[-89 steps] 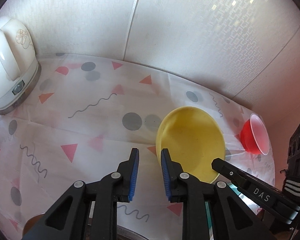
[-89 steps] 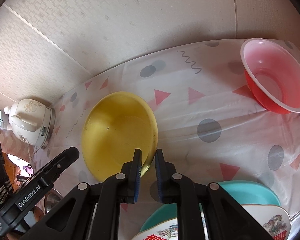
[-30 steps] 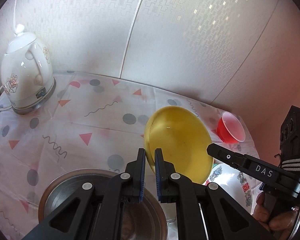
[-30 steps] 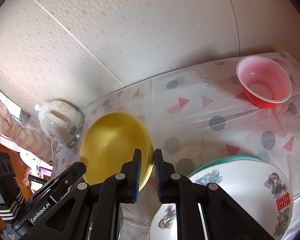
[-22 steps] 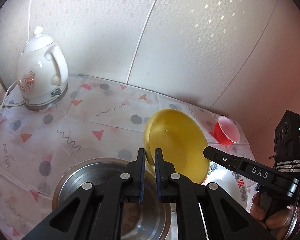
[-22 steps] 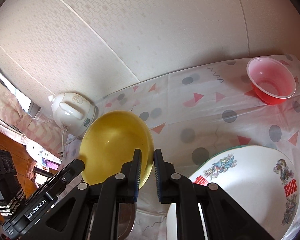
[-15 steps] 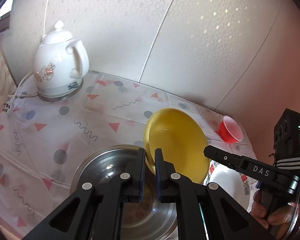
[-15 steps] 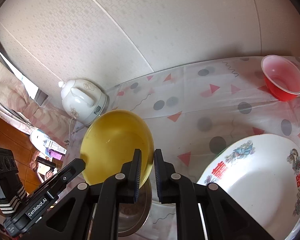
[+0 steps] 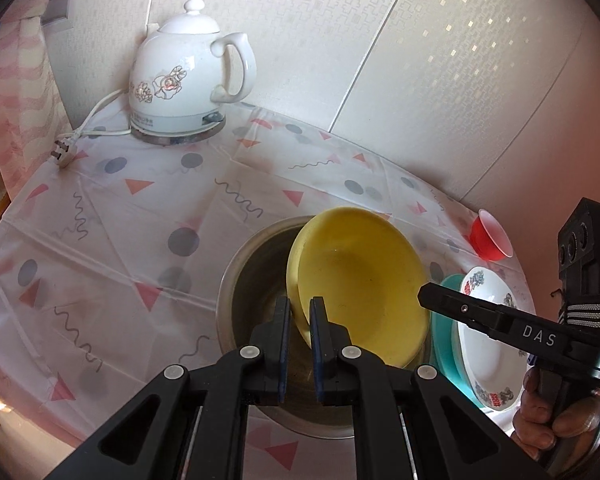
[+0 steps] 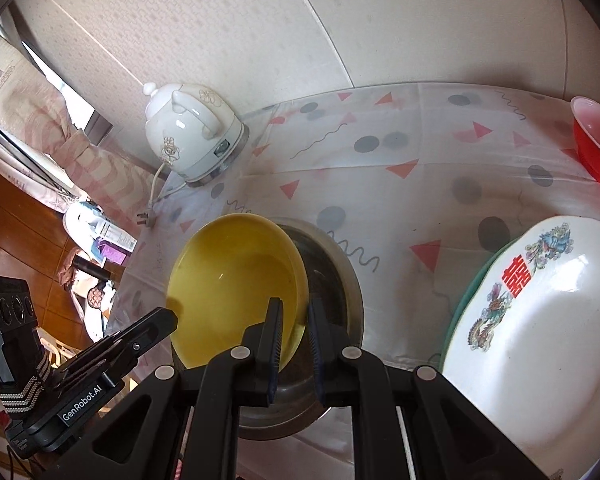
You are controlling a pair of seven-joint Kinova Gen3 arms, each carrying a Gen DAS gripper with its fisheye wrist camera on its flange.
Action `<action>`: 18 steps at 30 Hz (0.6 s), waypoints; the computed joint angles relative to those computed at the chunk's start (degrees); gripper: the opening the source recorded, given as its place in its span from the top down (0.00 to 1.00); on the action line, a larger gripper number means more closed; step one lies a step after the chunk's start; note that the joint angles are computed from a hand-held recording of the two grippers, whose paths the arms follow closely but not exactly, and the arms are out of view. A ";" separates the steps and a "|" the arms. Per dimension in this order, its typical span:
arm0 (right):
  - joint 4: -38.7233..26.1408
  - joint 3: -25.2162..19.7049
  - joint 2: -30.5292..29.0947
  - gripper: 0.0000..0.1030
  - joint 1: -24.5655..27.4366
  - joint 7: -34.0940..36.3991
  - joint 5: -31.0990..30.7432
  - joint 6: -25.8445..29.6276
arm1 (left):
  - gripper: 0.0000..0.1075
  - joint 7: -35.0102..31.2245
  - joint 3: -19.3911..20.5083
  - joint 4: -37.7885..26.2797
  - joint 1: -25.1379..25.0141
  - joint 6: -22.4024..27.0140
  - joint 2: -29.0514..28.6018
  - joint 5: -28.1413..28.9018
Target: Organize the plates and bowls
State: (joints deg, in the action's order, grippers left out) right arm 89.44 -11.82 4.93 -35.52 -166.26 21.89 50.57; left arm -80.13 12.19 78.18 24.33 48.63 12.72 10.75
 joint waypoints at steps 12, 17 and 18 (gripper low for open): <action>-1.48 -0.06 1.89 0.88 -1.54 2.26 -0.33 3.33 | 0.91 3.20 -0.66 0.02 2.15 1.82 1.01 -4.46; -3.77 0.18 3.66 0.88 -3.52 3.15 1.92 7.34 | 0.91 4.85 -0.96 -0.68 3.96 2.33 1.64 -7.89; -4.13 0.30 3.95 0.88 -3.85 3.32 2.20 7.98 | 0.91 4.98 -0.95 -0.76 4.09 2.43 1.79 -8.19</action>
State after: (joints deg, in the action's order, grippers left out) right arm 85.32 -11.52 8.88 -39.37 -162.94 24.09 58.55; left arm -75.14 11.24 77.43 28.42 51.06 14.51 2.57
